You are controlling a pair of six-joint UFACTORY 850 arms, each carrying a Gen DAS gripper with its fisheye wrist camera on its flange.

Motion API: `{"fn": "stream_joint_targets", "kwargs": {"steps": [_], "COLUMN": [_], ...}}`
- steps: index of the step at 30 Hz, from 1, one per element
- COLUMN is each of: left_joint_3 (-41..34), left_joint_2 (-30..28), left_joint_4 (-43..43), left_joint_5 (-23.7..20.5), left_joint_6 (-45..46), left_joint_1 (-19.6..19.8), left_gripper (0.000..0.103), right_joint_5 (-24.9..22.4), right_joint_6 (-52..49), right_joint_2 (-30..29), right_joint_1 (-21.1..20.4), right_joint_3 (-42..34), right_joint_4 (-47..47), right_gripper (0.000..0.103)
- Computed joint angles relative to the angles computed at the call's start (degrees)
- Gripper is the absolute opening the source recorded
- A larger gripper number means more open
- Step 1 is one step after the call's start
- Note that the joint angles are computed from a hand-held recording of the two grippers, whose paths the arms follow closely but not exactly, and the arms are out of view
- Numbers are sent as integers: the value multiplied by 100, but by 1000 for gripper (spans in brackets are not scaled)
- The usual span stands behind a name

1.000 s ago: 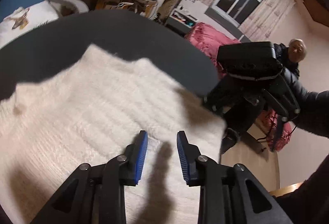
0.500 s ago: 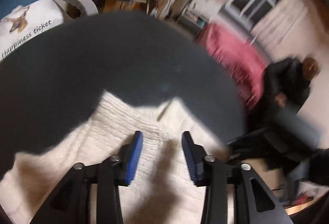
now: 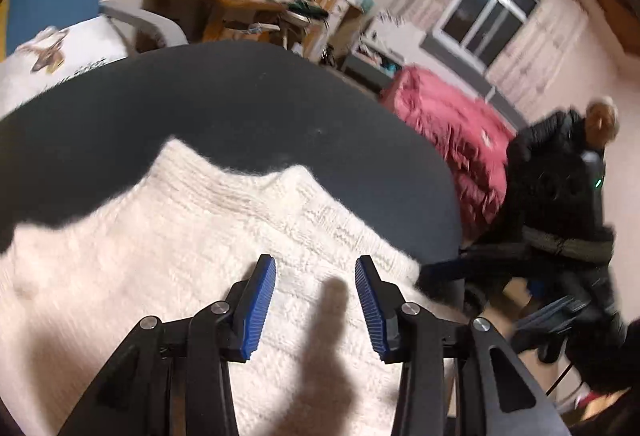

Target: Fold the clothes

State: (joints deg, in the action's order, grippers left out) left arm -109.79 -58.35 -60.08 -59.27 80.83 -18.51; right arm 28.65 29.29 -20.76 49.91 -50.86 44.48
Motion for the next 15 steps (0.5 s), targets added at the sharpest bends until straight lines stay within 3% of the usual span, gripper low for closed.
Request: {"fn": "stream_joint_targets", "kwargs": {"steps": [2,10,13,15], "left_joint_3": [38,8,-461,-1055], "left_joint_2": [-23,-82,-260,-495], "left_joint_4": [-125,-94,204,355], "left_joint_5": [-27,-196,-561,-829], "left_joint_6": [15,-127,-460,-552], "left_joint_1": [27,96,80,55], "left_gripper": [42,39,41,41], "right_joint_5": [-211,364,1109,1518], "right_joint_6": [-650,327,27,-21], "right_joint_2": [-133,-491,-602,-637], "right_joint_1": [-6,-4,115,162], "right_joint_3": [-202,-545,-630,-661], "right_joint_4": [808,463,1190,1162], "right_gripper": [103,103,103,103]}}
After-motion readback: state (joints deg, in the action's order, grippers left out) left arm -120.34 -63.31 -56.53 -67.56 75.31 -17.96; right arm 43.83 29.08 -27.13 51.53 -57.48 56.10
